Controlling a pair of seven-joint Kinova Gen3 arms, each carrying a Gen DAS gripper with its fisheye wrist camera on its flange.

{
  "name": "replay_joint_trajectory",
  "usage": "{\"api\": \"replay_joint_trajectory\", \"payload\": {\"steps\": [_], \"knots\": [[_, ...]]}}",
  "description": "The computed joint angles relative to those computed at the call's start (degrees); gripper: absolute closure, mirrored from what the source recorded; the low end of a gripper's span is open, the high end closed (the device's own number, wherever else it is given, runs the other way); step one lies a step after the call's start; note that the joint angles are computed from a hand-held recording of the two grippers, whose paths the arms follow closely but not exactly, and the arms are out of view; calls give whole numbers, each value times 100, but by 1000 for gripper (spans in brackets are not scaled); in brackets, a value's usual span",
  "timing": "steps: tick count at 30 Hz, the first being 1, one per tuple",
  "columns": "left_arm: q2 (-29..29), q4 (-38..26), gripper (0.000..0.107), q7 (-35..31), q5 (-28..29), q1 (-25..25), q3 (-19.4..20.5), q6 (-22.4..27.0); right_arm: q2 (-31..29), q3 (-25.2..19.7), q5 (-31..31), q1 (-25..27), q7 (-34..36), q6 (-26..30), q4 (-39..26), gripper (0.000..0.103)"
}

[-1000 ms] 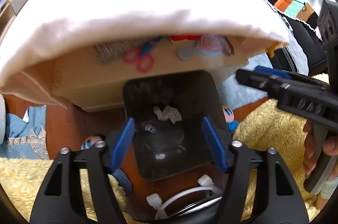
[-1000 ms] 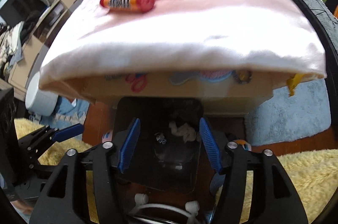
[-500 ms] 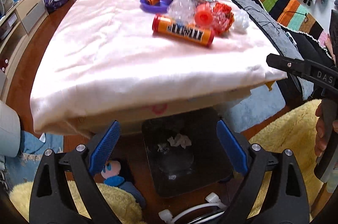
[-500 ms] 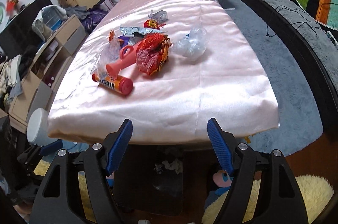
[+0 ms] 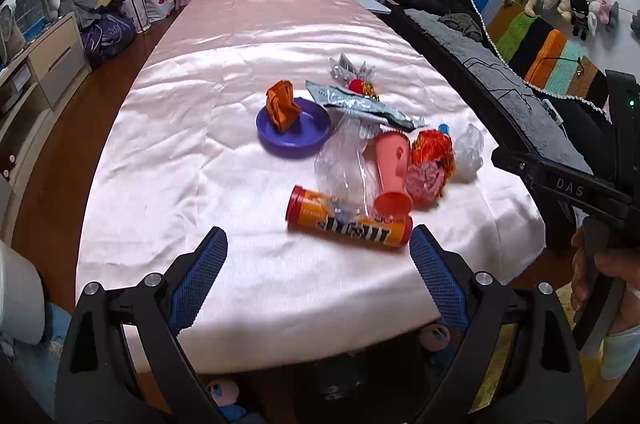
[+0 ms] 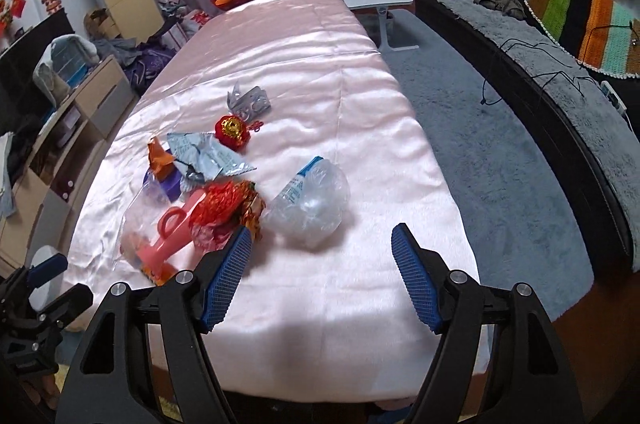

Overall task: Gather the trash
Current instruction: 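Grasp the clear plastic bottle with the right tool while the left grasps the clear plastic bag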

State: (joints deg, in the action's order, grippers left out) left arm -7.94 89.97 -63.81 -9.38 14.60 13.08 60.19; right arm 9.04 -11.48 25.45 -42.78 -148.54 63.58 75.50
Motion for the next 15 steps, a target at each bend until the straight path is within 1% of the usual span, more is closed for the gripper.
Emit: {"api": "replay_joint_trajectory", "payload": {"steps": [1, 5, 7, 8, 10, 11, 12, 15], "knots": [[77, -63, 21, -30, 0, -8, -13, -47, 27, 8, -28, 32, 53, -49, 3, 35], [400, -317, 26, -144, 42, 7, -98, -142, 216, 81, -169, 129, 274, -191, -116, 39], [567, -445, 33, -191, 73, 34, -151, -153, 277, 126, -270, 172, 361, -284, -151, 43], [641, -492, 35, -264, 137, 36, -201, -171, 311, 146, -305, 185, 411, -308, -171, 44], [774, -558, 45, -344, 216, 52, -267, -197, 383, 184, -366, 197, 496, -333, -187, 47], [849, -601, 48, -396, 260, 58, -296, -190, 415, 203, -427, 219, 535, -350, -185, 47], [897, -602, 53, -425, 290, 76, -313, -199, 441, 219, -510, 256, 582, -379, -174, 48], [1012, -621, 61, -591, 385, 103, -370, -219, 498, 239, -754, 351, 746, -495, -136, 51]]}}
